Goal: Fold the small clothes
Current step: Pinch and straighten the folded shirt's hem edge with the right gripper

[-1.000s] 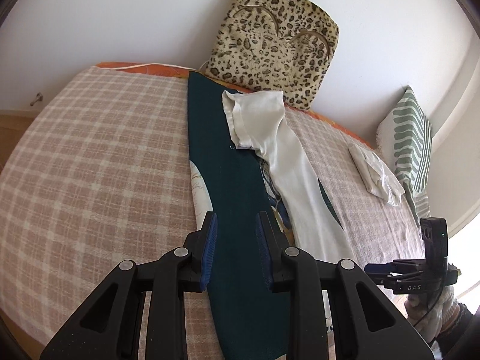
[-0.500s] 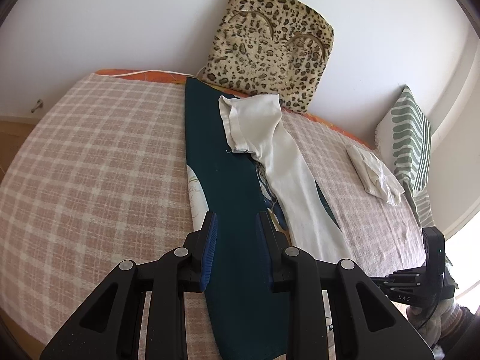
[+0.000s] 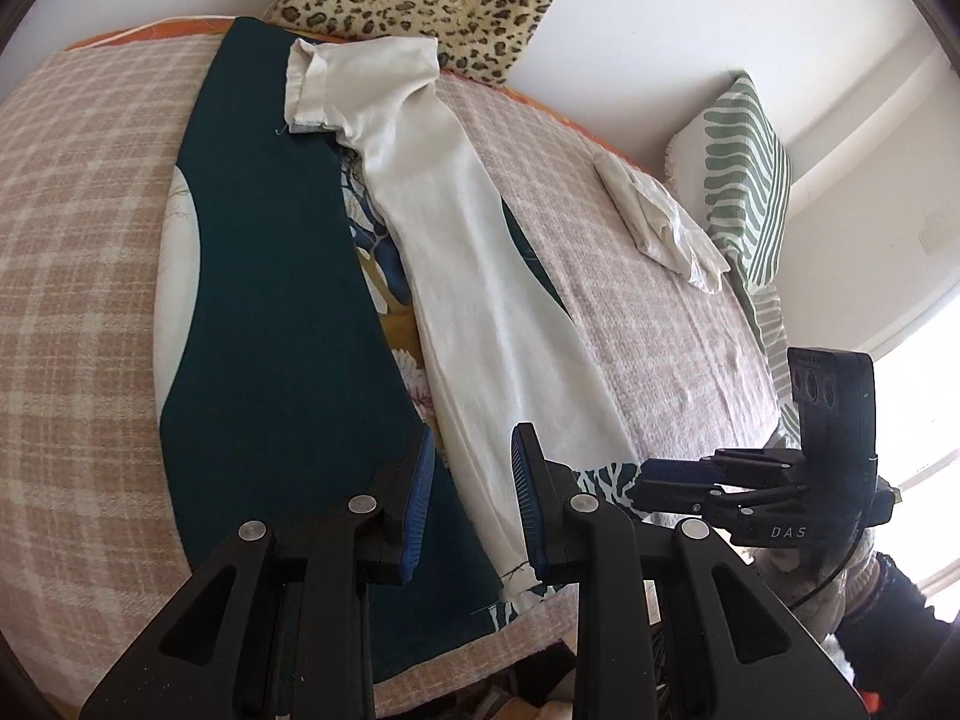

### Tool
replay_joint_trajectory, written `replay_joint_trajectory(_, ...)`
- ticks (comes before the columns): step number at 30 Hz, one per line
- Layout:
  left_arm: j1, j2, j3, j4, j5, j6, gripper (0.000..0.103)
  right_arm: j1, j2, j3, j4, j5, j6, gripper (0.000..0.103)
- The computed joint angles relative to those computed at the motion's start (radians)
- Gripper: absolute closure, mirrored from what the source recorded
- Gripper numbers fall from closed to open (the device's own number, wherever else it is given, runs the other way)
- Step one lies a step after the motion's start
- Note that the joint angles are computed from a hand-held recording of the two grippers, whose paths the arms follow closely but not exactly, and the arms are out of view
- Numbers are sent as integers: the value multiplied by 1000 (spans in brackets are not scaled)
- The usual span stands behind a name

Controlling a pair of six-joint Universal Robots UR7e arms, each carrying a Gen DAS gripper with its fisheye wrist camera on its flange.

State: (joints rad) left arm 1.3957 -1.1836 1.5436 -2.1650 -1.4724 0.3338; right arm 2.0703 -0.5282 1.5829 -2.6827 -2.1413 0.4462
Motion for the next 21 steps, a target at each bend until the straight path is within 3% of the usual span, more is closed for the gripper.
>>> replay_joint_trajectory(5, -47, 21, 48, 15, 111, 33, 78, 18, 26, -27, 42, -49, -24, 66)
replay_joint_trajectory(11, -46, 16, 61, -18, 127, 0, 78, 8, 11, 0, -4, -22, -13, 66)
replay_joint_trajectory(15, -44, 5, 85, -40, 132, 3, 73, 22, 25, -14, 25, -61, -37, 66)
replay_joint_trajectory(16, -48, 1, 99, -59, 137, 20, 73, 28, 35, -28, 42, -79, -47, 68)
replay_joint_trajectory(17, -50, -3, 111, -75, 131, 36, 74, 36, 44, -40, 58, -104, -58, 87)
replay_joint_trajectory(18, -51, -4, 118, -85, 129, 49, 79, 38, 54, -57, 82, -119, -65, 98)
replay_joint_trajectory(19, -50, -4, 117, -79, 114, 58, 99, 39, 56, -59, 85, -124, -66, 99)
replay_joint_trajectory(21, -47, -6, 114, -69, 77, 56, 103, 44, 47, -50, 69, -128, -72, 100)
